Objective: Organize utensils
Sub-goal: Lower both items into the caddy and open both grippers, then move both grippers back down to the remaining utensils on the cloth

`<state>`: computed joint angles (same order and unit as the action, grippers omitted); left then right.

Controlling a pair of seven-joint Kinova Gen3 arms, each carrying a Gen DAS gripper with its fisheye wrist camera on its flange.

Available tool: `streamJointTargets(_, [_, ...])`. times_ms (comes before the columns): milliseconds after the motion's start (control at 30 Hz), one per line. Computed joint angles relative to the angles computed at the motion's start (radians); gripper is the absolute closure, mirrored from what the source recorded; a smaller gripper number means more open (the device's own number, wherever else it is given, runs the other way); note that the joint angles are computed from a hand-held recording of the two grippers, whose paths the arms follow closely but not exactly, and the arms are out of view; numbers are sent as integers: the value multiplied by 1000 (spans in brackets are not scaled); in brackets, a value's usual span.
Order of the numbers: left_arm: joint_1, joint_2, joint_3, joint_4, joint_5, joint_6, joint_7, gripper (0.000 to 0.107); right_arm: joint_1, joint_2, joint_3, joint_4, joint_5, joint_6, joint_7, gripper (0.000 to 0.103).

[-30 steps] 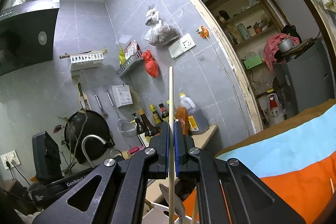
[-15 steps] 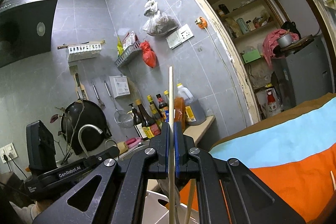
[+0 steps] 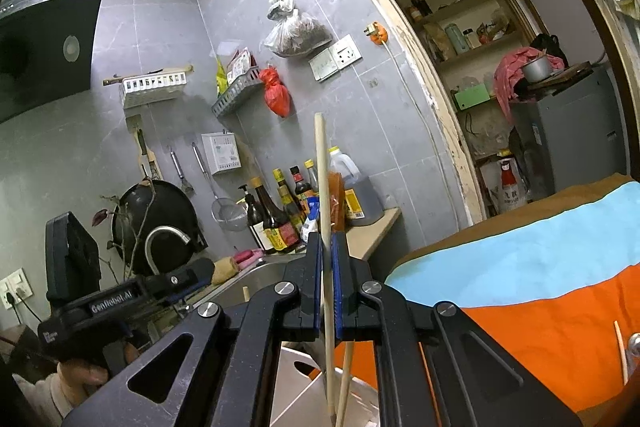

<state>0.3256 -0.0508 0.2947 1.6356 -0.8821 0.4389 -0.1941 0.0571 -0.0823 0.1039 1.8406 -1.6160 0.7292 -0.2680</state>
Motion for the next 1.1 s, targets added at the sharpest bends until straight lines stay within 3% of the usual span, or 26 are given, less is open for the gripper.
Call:
streamJointTargets(167, [10, -3, 7, -42, 24, 36, -23, 69, 5, -12, 11, -22, 63, 18, -63, 95])
streamJointTargets(200, [12, -2, 10, -51, 25, 44, -26, 68, 6, -15, 14, -27, 76, 23, -78, 93])
streamJointTargets(267, [22, 3, 19, -77, 20, 74, -34, 66, 6, -21, 21, -29, 83, 25, -96, 75])
streamJointTargets(433, [75, 24, 39, -140, -39, 147, -15, 52, 25, -59, 58, -55, 148, 42, -167, 66])
streamJointTargets(500, [107, 40, 42, -169, -63, 178, -14, 49, 28, -79, 69, -73, 201, 26, -207, 51])
streamJointTargets(567, [146, 58, 41, -197, -105, 210, 3, 38, 27, -101, 91, -88, 240, 10, -227, 35])
streamJointTargets(667, [221, 94, 39, -237, -197, 266, 57, 22, 25, -128, 120, -117, 325, -17, -282, 18])
streamJointTargets(767, [301, 136, 31, -275, -283, 329, 109, 9, 20, -151, 156, -138, 386, -35, -317, 12])
streamJointTargets(900, [389, 196, 10, -346, -313, 390, 102, 6, 20, -177, 205, -160, 467, -49, -367, 8])
streamJointTargets(967, [433, 224, -5, -379, -333, 421, 100, 5, 23, -185, 225, -175, 511, -57, -402, 1])
streamJointTargets(1100, [515, 278, -37, -445, -352, 469, 86, 5, -7, -190, 314, -194, 540, -39, -394, 1])
